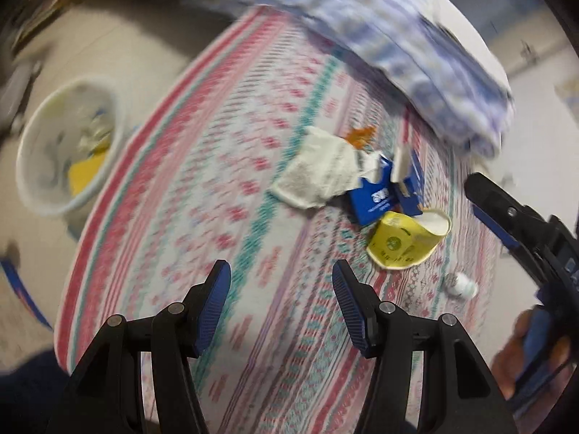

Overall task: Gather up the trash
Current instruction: 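Grasp the white printed paper wrapper with the left tool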

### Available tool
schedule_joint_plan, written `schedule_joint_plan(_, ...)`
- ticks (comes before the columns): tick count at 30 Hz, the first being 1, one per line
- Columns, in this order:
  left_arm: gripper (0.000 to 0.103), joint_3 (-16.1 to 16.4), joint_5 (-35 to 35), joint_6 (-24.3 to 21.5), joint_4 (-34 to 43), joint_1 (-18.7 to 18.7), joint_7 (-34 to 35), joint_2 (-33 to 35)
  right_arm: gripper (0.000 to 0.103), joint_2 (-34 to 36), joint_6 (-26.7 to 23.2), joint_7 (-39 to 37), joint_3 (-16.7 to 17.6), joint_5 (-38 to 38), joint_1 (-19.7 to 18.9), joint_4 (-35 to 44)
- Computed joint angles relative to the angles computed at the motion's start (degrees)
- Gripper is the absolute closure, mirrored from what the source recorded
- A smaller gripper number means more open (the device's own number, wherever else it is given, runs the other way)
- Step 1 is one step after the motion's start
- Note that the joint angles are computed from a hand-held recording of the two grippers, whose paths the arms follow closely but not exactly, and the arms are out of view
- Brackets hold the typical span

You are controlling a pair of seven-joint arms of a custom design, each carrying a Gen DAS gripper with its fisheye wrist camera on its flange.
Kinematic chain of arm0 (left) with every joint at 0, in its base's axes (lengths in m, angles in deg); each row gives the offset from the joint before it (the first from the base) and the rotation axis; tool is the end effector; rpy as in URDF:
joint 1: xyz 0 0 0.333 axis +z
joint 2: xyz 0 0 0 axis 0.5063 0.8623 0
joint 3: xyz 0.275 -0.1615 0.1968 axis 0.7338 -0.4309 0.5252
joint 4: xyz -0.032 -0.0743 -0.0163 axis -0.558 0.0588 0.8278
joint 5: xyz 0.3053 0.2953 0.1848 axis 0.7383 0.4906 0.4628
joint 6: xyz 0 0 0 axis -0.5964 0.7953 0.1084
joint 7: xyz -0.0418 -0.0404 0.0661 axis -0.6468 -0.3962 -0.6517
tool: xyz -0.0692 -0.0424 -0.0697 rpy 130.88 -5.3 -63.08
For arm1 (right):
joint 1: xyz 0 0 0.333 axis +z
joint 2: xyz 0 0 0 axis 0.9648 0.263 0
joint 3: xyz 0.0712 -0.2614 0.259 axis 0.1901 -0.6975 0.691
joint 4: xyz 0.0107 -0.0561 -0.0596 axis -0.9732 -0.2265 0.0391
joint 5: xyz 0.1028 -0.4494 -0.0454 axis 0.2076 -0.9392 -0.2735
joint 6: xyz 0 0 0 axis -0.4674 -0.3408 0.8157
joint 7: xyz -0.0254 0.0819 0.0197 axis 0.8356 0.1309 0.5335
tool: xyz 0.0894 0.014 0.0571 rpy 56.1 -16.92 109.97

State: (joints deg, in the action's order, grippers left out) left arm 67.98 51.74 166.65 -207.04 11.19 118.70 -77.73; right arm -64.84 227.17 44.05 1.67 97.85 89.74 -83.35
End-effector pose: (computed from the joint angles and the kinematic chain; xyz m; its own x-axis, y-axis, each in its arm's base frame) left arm 0.4139 -0.2114 0.3954 0.3991 -0.8636 0.3080 -0.8659 -0.4655 -0.1833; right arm 0.4849 0.1132 0.4495 0.4687 -0.8192 -0.3304 -0.8336 -0.2865 -0.4723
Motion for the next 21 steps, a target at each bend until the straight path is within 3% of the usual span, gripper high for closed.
schedule_joint_plan(6, 0.042, -2.83, 13.48, -2.65, 11.88, 4.31, 3.36, 13.40, 0.035, 1.05, 1.11, 5.03, -1.51, -4.17, -4.87, 0.81)
schedule_joint_plan(10, 0.042, -3.72, 15.05, -3.98, 14.56, 4.48, 9.20, 17.25, 0.035, 1.88, 1.21, 7.56, -2.58, -5.64, -7.18, 1.42)
schedule_joint_plan(15, 0.043, -4.59, 26.87, -8.35, 18.38, 4.48, 4.50, 22.07, 0.035, 3.64, 0.49, 9.51, -3.33, -7.53, -9.33, 2.62)
schedule_joint_plan(16, 0.048, -4.50, 28.02, -8.95, 18.67, 4.47, 3.67, 22.52, 0.035, 4.09, 0.30, 9.68, -3.39, -7.71, -9.62, 2.86)
schedule_joint_plan(17, 0.068, -4.44, 28.18, -8.84, 18.62, 4.57, 3.37, 22.64, 0.035, 4.55, 0.21, 9.91, -3.37, -7.86, -9.86, 3.08)
schedule_joint_plan(18, 0.077, -4.40, 27.24, -8.63, 18.49, 4.80, 3.78, 22.67, 0.035, 4.94, 0.15, 10.06, -3.38, -7.88, -10.06, 3.25)
schedule_joint_plan(21, 0.078, -4.23, 24.56, -5.75, 16.81, 5.48, 4.76, 21.18, 0.035, 5.86, -0.19, 11.31, -3.12, -7.86, -10.46, 3.61)
